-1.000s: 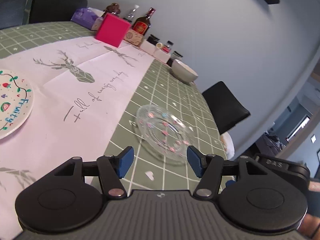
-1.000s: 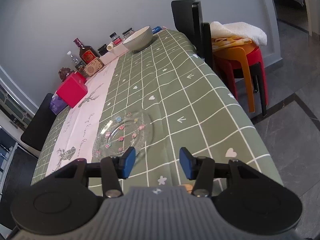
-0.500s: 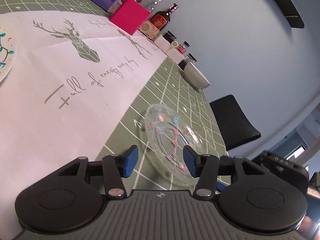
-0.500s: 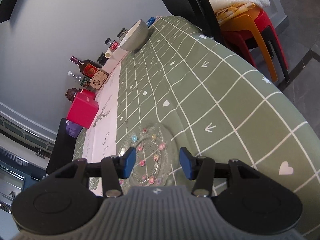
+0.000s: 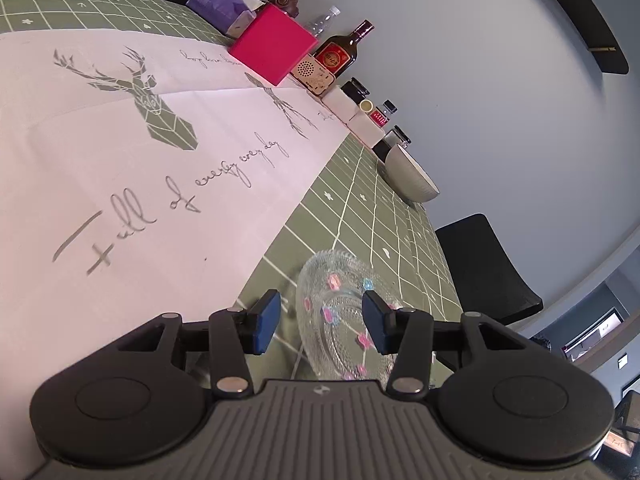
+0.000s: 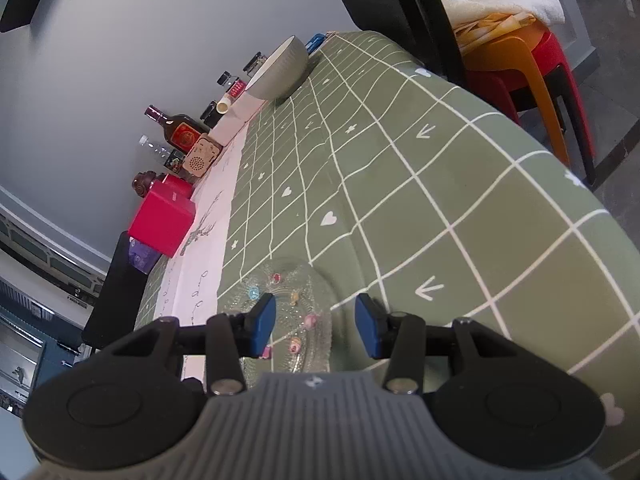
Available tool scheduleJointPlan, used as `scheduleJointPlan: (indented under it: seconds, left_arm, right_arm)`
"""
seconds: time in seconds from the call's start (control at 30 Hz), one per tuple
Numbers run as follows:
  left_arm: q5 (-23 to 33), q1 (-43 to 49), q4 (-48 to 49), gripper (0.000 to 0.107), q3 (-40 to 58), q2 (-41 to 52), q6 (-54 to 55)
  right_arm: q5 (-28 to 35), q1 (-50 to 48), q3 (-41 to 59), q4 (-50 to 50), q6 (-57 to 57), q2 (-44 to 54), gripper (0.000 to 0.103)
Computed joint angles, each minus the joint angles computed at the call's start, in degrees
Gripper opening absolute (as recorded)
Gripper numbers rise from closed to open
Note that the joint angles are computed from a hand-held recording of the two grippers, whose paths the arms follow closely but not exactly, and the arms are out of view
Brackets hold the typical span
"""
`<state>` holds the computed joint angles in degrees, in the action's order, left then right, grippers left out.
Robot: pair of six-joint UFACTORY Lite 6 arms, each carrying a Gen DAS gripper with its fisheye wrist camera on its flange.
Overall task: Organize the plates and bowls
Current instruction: 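Close both grippers on the rim of the glass plate, then lift the glass plate and carry it beside the bowl stack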
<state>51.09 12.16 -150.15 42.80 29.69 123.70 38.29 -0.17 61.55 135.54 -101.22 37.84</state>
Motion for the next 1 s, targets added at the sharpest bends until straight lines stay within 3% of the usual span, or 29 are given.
scheduleJointPlan:
  seconds: [0.23,0.3,0.43,1.0]
  left_arm:
    - [-1.73,-0.62,1.51,0.048,4.17,2.39,-1.98]
    - [-1.18,0.04,2.74,0.042,4.52,2.88,-3.04]
    - [-4.47,-0.99,-0.3,0.019,4.61,2.21,-0.57]
    - [-8.82,-4.27,-10.01,0.009,0.91,-3.11,12.4]
  right_arm:
    - [1.13,0.92,3.44,-1.62,0.12,3.01,0.041]
    - [-0.62,0.98,3.91,-2.47,1.21,2.82,0.034]
    - [-4.72,1.32,3.77,-2.53,-0.13,1.93,0.005]
    - [-8.58,3.08,1.85,-0.9,1.42,-1.16,0.005]
